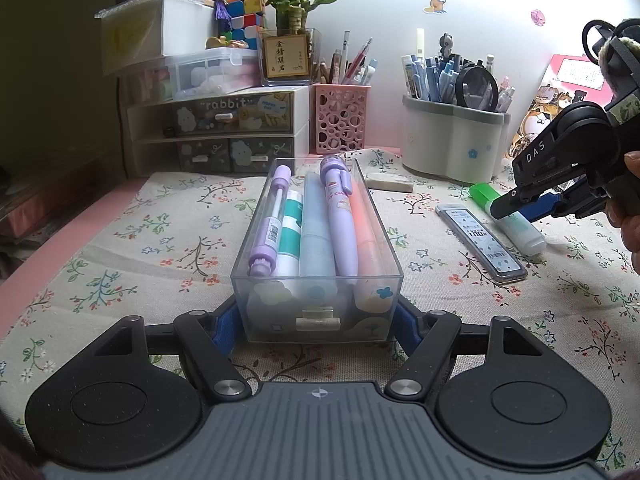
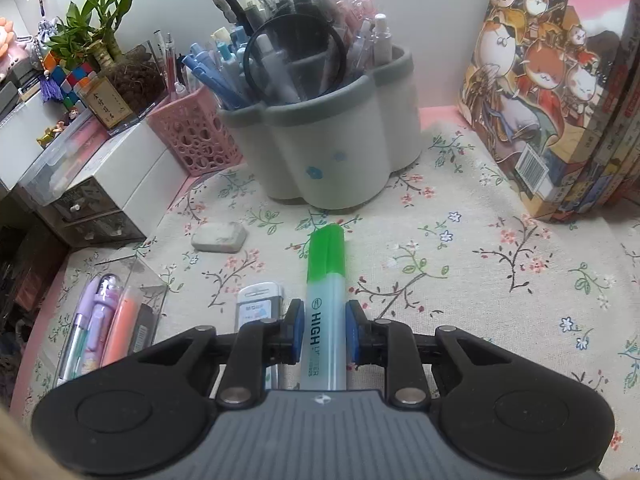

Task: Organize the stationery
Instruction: 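Move the right tool to the green highlighter and close around it, then lift the green highlighter and carry it over the clear box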

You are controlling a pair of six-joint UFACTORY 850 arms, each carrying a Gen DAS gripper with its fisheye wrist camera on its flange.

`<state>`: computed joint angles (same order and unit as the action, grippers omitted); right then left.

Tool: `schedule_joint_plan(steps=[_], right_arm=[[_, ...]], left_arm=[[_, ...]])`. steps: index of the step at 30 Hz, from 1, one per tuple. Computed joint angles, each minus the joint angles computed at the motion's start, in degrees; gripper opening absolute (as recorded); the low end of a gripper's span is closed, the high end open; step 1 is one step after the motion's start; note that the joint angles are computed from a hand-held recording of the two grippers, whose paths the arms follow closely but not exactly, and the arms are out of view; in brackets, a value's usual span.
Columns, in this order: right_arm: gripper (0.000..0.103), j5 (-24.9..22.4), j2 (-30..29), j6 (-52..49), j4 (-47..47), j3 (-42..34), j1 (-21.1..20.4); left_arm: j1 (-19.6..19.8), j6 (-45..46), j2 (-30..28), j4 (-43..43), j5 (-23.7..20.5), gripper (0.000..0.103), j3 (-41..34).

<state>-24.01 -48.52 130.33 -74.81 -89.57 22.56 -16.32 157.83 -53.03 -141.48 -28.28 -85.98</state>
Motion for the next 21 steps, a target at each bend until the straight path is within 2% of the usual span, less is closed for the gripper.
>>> schedule_joint_plan(steps=[6,8,11,15,18,21], right_arm=[[0.020,3.26,1.62,10.75,-6.60,2.78,-0.28],[0.020,3.23,1.45,6.93,-2.45,1.90,-0.03],[0.020,0.34,0.28,-4.67,7.25,-1.39,0.97],[0.020,3.39,1.12,-0.65,3.26,-1.69,1.34],[0.020,3.63,0.93,-3.35,4.87,-3.58,1.92],[0.020,6.47,0.84,-2.43,4.39,-4.71,1.98]], left_arm=[[0.00,0.01,-0.01,0.04,0.01,0.072,-0.02],[0.00,0.01,-0.01,0.04,0.01,0.072,-0.02],[0.00,0.01,-0.01,0.04,0.01,0.072,-0.02],[0.00,0.01,-0.01,0.04,0.01,0.072,-0.02],[-0.01,0.02,-0.02,0.00,0.02,0.072,-0.03],[-0.01,0.02,-0.02,0.00,0.02,0.072,-0.03]])
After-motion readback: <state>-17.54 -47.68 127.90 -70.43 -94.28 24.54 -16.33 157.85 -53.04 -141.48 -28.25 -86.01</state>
